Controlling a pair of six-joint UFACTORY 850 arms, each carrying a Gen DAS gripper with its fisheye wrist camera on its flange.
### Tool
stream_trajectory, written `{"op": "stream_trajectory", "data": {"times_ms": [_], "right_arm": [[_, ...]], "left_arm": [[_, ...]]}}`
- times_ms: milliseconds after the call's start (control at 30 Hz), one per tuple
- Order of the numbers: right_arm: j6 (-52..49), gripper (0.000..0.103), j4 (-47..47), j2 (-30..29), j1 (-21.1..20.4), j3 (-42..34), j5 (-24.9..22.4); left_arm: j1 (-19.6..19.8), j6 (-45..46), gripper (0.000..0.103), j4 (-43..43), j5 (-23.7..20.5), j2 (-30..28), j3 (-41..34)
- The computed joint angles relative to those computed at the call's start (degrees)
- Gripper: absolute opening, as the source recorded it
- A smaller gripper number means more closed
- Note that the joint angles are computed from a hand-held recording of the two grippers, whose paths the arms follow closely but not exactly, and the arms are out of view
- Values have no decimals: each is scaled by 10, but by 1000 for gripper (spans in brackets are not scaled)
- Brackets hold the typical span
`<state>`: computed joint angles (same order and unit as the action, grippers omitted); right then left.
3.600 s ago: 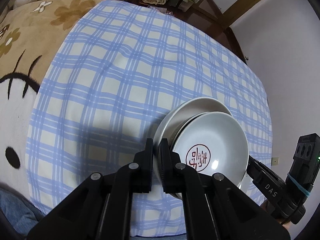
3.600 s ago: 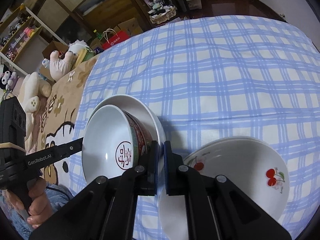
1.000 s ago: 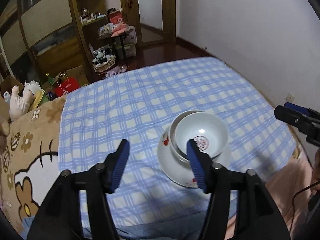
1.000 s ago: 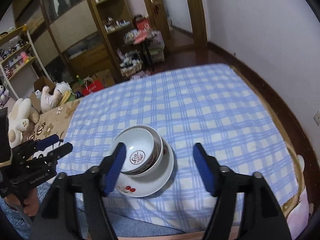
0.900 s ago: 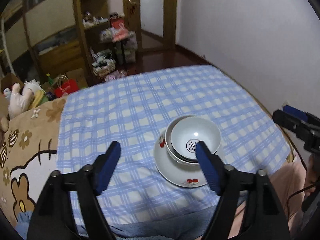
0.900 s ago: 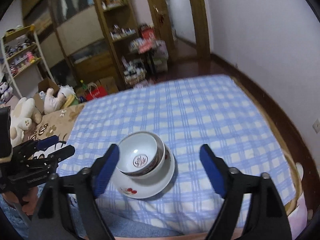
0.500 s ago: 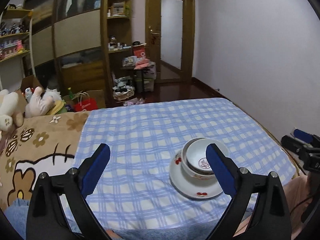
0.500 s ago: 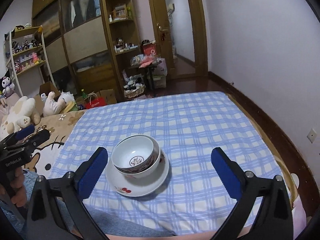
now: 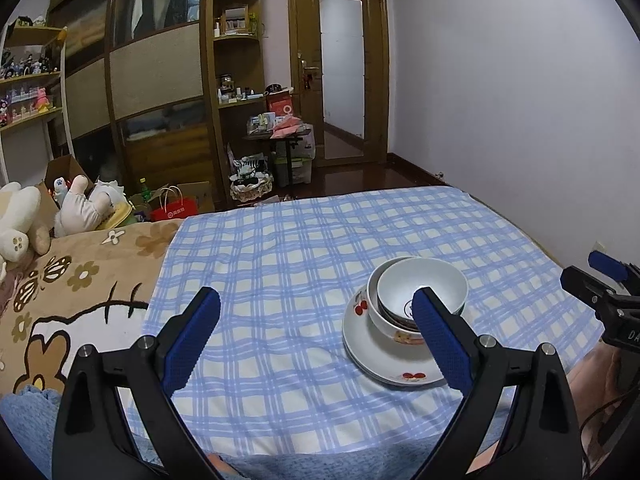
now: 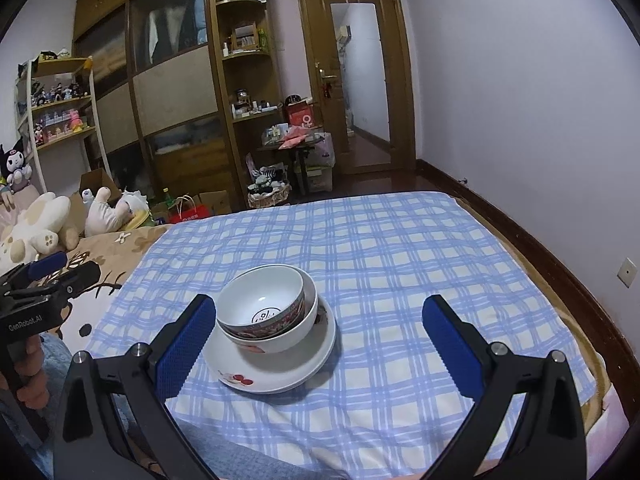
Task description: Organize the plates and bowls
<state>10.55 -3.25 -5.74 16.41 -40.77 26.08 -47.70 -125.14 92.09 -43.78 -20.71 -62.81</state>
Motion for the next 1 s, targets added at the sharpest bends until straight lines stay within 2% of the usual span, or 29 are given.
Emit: {"op": "stream_trajectory", "data": {"times_ms": [100, 433, 1000], "right_arm": [[-7, 103, 5, -9, -3, -1, 12], [76, 103, -46, -35, -20, -21, -9], [24, 103, 13, -37, -16, -20, -4]], "left_arm": [[1, 11, 95, -10, 3, -7, -6], [16, 42, 95, -48, 29, -26, -26], [19, 73, 95, -77, 28, -38, -40]]}}
